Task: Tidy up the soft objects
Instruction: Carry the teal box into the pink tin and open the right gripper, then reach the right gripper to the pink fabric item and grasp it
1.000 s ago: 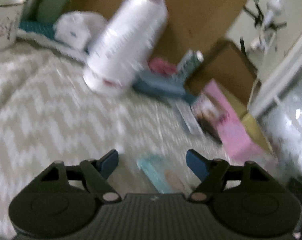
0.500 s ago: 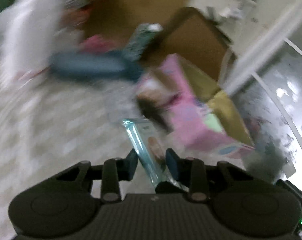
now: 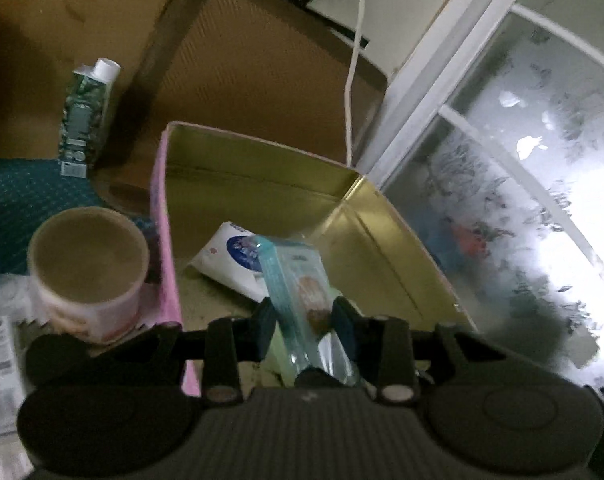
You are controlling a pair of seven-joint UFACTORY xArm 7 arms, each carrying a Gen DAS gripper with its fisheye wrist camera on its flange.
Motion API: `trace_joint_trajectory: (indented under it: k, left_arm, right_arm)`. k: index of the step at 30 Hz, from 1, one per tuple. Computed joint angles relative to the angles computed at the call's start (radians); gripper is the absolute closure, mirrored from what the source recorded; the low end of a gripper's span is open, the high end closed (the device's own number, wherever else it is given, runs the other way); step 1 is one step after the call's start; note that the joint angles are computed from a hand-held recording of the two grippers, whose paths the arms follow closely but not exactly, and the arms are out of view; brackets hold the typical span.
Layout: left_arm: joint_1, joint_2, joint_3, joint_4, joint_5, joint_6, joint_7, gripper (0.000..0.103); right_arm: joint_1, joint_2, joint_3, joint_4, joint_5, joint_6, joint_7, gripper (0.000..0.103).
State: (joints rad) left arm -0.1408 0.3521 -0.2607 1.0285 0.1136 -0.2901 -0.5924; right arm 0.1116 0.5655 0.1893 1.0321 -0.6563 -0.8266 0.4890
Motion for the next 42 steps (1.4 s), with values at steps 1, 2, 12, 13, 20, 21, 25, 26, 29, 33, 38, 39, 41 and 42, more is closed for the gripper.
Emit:
trace_joint_trajectory:
  k: [1,2,12,13,20,21,25,26,29,33,38,39,41,42]
  left_arm:
    - [-0.035,0.009,0.034,0.013,-0.017,0.006,0.015,0.070]
    - [-0.089,0.022,0.085,0.033,-0.047,0.015,0.038,0.070]
    - [-0.332,-0.088,0.291,-0.092,-0.280,-0.083,0.239,0.069]
    - [-0.330,-0.112,0.284,-0.119,-0.299,-0.102,0.255,0.069]
    - [-0.359,-0.315,0.242,-0.411,-0.616,-0.243,0.485,0.067]
    - [-0.359,-0.341,0.226,-0.451,-0.692,-0.253,0.535,0.067]
    - [-0.327,-0.403,0.149,-0.568,-0.977,-0.275,0.714,0.067]
    - [-0.314,-0.407,0.127,-0.587,-1.070,-0.288,0.775,0.067]
    - [-0.274,-0.390,0.081,-0.615,-1.299,-0.352,0.922,0.067]
    - [-0.218,-0.386,0.097,-0.733,-1.185,-0.434,0.750,0.067]
    - [-0.165,-0.366,0.122,-0.827,-0.932,-0.547,0.535,0.065]
    - [-0.159,-0.363,0.122,-0.826,-0.920,-0.548,0.535,0.065]
    - [-0.147,-0.364,0.126,-0.833,-0.884,-0.556,0.513,0.065]
    - [-0.144,-0.367,0.125,-0.839,-0.871,-0.562,0.496,0.065]
  right_arm:
    - [0.005,0.015,-0.003,0.017,0.013,0.012,-0.003,0.059]
    - [0.012,0.024,-0.004,0.028,0.032,0.023,-0.009,0.059]
    - [0.060,0.036,-0.024,0.008,0.214,-0.043,-0.161,0.058]
    - [0.056,0.030,-0.022,-0.004,0.214,-0.055,-0.159,0.058]
    - [0.055,-0.023,-0.013,-0.072,0.176,-0.120,-0.139,0.058]
    - [0.061,-0.029,-0.011,-0.079,0.168,-0.122,-0.138,0.058]
    - [0.095,-0.044,0.002,-0.091,0.119,-0.107,-0.147,0.058]
    - [0.105,-0.044,0.006,-0.088,0.101,-0.095,-0.151,0.058]
    - [0.132,-0.034,0.026,-0.058,0.042,-0.025,-0.147,0.058]
    - [0.146,0.011,0.070,0.041,-0.045,0.095,-0.095,0.058]
    - [0.170,0.118,0.133,0.277,-0.078,0.284,-0.057,0.058]
    - [0.181,0.148,0.143,0.339,-0.066,0.332,-0.065,0.058]
    - [0.198,0.226,0.182,0.487,-0.057,0.453,-0.097,0.058]
    - [0.184,0.281,0.234,0.572,-0.078,0.528,-0.113,0.058]
